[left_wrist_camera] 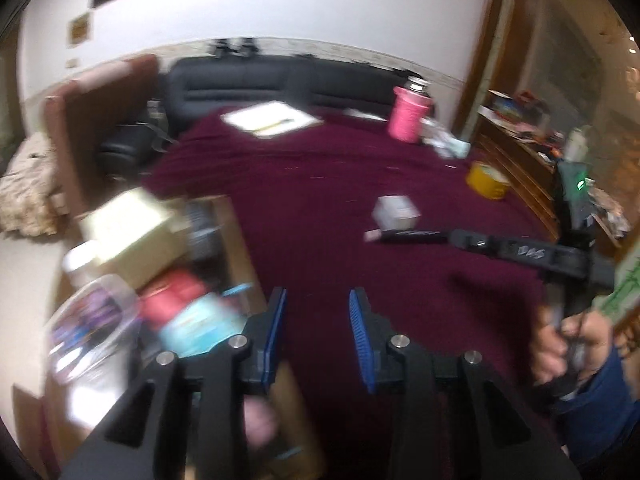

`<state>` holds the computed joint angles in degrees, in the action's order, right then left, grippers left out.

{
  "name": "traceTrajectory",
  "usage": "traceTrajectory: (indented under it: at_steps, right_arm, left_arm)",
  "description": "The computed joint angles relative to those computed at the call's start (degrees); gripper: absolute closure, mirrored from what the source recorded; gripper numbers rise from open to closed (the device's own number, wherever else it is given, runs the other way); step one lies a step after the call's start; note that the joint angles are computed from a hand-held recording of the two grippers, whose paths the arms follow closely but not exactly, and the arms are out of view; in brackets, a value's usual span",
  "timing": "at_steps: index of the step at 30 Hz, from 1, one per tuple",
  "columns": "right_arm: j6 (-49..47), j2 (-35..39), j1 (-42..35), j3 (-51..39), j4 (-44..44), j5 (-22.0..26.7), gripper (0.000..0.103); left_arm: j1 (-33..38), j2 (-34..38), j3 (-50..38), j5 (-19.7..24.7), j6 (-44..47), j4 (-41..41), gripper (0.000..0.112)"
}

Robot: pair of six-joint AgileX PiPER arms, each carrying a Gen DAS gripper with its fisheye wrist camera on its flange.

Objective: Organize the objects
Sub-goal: 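Grasp the small white box with the left gripper while the right reaches the black marker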

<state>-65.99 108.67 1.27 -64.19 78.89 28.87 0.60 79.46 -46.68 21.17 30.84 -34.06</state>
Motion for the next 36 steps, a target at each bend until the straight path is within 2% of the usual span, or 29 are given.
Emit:
traceTrajectory:
  at_steps: [1, 3, 4, 6, 9, 10, 15, 19, 20, 24, 27, 28, 32, 34, 36]
  right_arm:
    - [0.0, 0.0, -0.7, 0.0, -0.1, -0.6, 0.078]
    - [-0.1, 0.1, -2.6, -0.4, 0.9, 0.3, 0.078]
    - [-0.5, 0.1, -3.7, -0.5, 1.9, 1.3, 0.078]
    - [0.4, 0.4, -4.7, -0.8, 2.5, 1.6, 0.078]
    - [3.2, 0.8, -6.2, -1.4, 1.8, 4.2, 0.077]
    - [3.6, 1.0, -6.3, -1.5, 1.9, 4.6, 0.077]
    - [5.5, 2.3, -6.5, -2.7, 1.0, 5.6, 0.077]
    - [5.2, 2.3, -6.1, -2.6, 0.7, 3.8, 0.077]
    - [4.9, 2.3, -6.2, -2.5, 0.7, 3.5, 0.077]
    - [4.9, 3.3, -6.1, -3.4, -0.6, 3.8, 0.077]
    - [4.0, 4.2, -5.5, -4.3, -1.4, 3.8, 0.077]
    - [3.4, 4.4, -5.2, -4.5, -1.4, 3.5, 0.077]
    - [1.3, 5.4, -3.6, -5.1, -1.4, 2.1, 0.078]
    - [3.2, 5.8, -2.3, -6.0, -3.5, 1.1, 0.078]
    - [8.3, 6.9, -0.7, -8.5, -8.2, 1.7, 0.077]
  left_arm:
    - [-1.8, 2.7, -3.2, 1.2, -4.2, 2.6, 0.081]
    - [-5.2, 9.8, -12.1, 5.7, -8.5, 2.1, 0.079]
    - [-6.8, 12.6, -15.2, 5.9, -11.7, 3.4, 0.074]
    - [-9.8, 19.9, -23.6, 6.2, -22.1, 10.8, 0.073]
    - [-12.1, 31.4, -37.9, 10.8, -33.5, 18.4, 0.073]
    - [-12.3, 35.3, -43.1, 13.6, -35.5, 19.1, 0.073]
    - [-14.9, 46.9, -59.1, 21.4, -42.5, 24.5, 0.073]
    - [-17.6, 53.5, -68.4, 25.5, -49.3, 32.9, 0.073]
    - [-17.7, 54.9, -69.9, 25.7, -49.8, 33.9, 0.077]
    - [-17.4, 51.1, -61.2, 18.1, -50.4, 36.9, 0.079]
    - [-16.6, 41.7, -45.4, 8.4, -49.5, 36.8, 0.079]
    - [-16.6, 38.8, -40.1, 4.0, -50.8, 38.4, 0.079]
    - [-15.6, 24.2, -17.5, -8.7, -54.1, 41.6, 0.079]
    - [-15.5, 19.2, -9.1, -13.0, -57.3, 45.6, 0.079]
    - [-15.3, 17.0, -4.7, -15.2, -55.2, 44.7, 0.079]
